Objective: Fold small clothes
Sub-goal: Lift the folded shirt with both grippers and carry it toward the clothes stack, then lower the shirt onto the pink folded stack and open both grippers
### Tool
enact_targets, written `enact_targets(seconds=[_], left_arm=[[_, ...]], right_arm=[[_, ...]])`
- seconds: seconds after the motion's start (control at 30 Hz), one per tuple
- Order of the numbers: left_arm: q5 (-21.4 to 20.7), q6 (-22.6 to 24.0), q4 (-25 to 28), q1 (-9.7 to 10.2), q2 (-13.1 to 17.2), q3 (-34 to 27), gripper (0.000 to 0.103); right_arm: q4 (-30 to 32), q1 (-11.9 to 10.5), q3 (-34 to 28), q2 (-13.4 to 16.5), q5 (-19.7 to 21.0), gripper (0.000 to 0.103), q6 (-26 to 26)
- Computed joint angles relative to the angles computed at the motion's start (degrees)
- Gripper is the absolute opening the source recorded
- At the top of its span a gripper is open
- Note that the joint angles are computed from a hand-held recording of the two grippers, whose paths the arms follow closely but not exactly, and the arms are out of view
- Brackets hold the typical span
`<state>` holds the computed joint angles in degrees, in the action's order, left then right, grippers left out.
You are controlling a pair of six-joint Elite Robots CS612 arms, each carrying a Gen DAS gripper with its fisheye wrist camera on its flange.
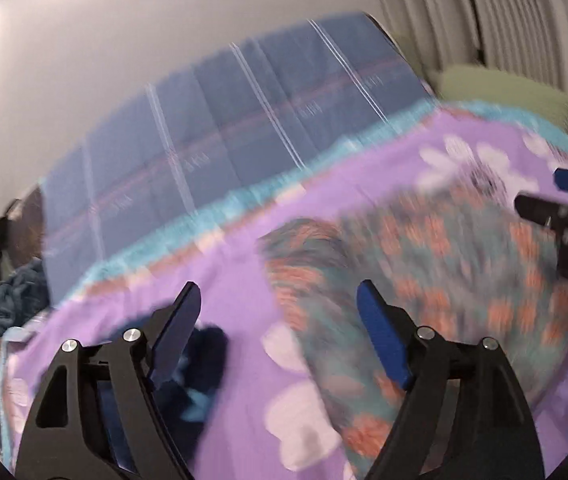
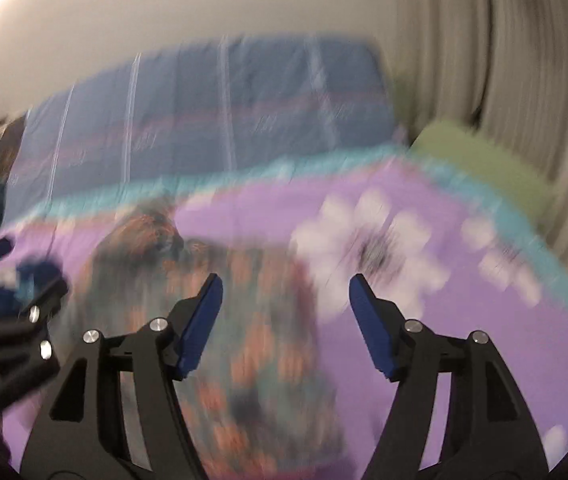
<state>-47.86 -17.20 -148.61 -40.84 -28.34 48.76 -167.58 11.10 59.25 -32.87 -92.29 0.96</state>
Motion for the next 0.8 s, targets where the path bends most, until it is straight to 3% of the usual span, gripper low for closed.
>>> enact_targets(seconds=[0.1, 0.17, 0.33, 0.5, 0.57, 0.63, 0.7, 0.8], left_arm=[[-1.5, 1.6, -0.7, -0.12, 1.5, 0.3, 0.086], [0.0, 1.6, -2.4, -0.49, 2.2, 0.4, 0.086], [-0.1, -2.3, -2.0, -0.53, 1.4, 1.8, 0.086], [4.2, -3.4, -1.4, -1.51, 0.4, 3.1, 0.086], [4.1, -1.0, -4.4, -2.46, -1.5, 6.5, 0.086], [1.0, 2.2, -11.7, -3.37, -4.7, 12.6, 0.086], [-0.1, 3.5, -16.4, -4.45, -7.7, 18.1, 0.087], [-0.2, -0.2, -21.0, -5.93, -11.5, 25.5, 0.091]], right_arm=[[2.8, 0.3, 0.4, 1.5, -2.0, 0.068, -4.7], [-0.8, 0.1, 2.3, 1.6, -2.0, 0.068, -4.2], [1.2, 0.4, 2.2, 1.4, -2.5, 0.068, -1.7], [0.1, 2.0, 3.0, 1.0, -9.0, 0.068, -3.9], [0.7, 1.9, 4.3, -0.3, -8.1, 0.068, -4.4], [-0.4, 0.8, 8.2, -3.0, -3.8, 0.075, -2.8], [-3.1, 0.4, 12.6, -5.6, -3.8, 0.078, -0.6], [-8.2, 0.3, 20.2, -9.8, -4.2, 0.083, -0.1]])
